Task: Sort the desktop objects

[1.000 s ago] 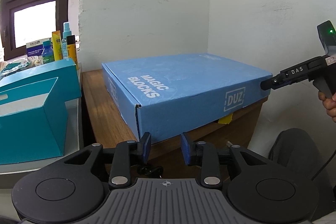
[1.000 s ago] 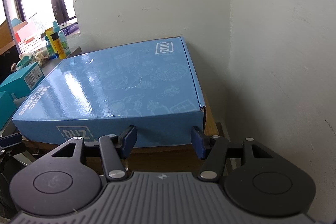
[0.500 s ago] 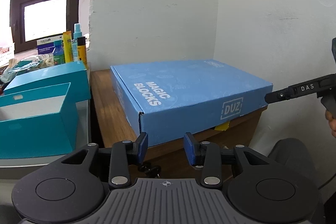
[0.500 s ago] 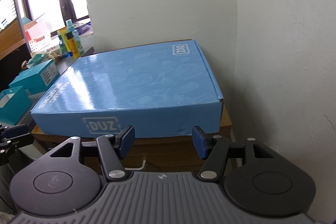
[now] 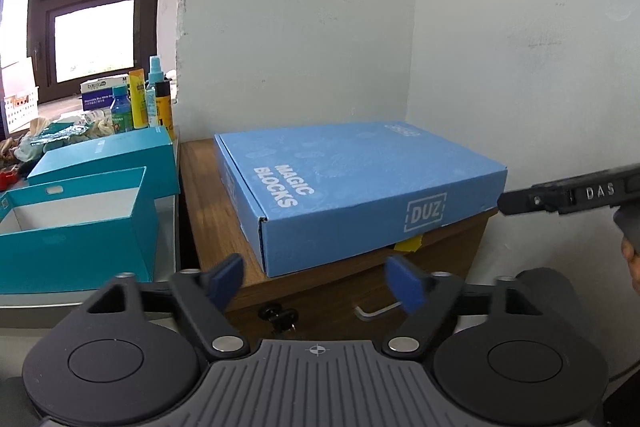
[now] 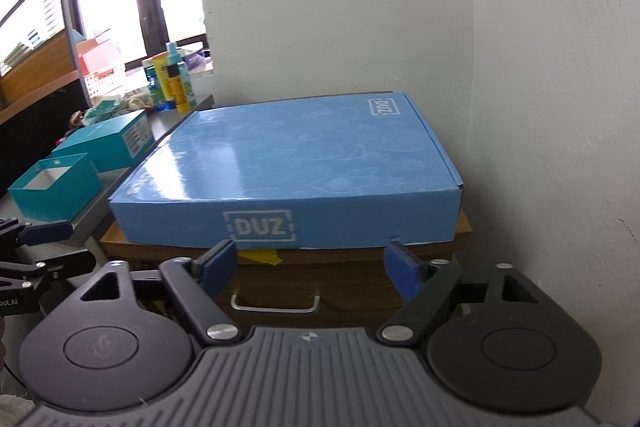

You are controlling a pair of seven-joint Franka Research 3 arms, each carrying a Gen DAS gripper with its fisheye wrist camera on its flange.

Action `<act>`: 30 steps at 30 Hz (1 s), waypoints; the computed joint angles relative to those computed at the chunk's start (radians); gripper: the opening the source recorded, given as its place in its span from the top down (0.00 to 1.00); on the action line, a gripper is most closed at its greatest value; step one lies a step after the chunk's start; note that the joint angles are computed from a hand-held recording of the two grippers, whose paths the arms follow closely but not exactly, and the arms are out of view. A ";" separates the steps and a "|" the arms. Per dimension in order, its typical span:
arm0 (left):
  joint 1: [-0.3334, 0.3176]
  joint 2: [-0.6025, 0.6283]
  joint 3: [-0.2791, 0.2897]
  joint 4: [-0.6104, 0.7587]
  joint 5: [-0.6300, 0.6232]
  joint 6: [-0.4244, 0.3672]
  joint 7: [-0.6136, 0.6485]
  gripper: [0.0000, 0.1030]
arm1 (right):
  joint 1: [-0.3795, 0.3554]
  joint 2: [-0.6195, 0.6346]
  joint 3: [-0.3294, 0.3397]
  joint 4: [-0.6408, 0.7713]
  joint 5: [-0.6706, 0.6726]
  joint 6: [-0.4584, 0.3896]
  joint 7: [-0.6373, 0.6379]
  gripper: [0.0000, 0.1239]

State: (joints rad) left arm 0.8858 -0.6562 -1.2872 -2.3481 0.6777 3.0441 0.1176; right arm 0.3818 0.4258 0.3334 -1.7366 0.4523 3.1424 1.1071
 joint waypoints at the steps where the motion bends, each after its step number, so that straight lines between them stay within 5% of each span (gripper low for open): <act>1: -0.006 -0.004 0.003 0.000 -0.002 -0.005 -0.001 0.08 | -0.001 -0.007 0.006 -0.012 0.002 0.008 -0.005 0.24; 3: -0.013 -0.013 0.004 0.003 -0.002 -0.016 -0.002 0.00 | -0.024 -0.021 0.040 -0.035 0.011 0.019 -0.027 0.22; 14: -0.057 0.015 0.015 0.018 0.024 -0.088 -0.005 0.00 | -0.067 -0.065 0.128 -0.132 0.012 0.108 -0.053 0.17; 23: -0.072 0.046 0.011 0.035 0.070 -0.145 -0.037 0.00 | -0.169 -0.071 0.231 -0.194 -0.075 0.167 0.024 0.17; 30: -0.082 0.072 0.012 0.047 0.120 -0.184 -0.065 0.00 | -0.152 -0.072 0.198 -0.204 -0.152 0.170 0.101 0.17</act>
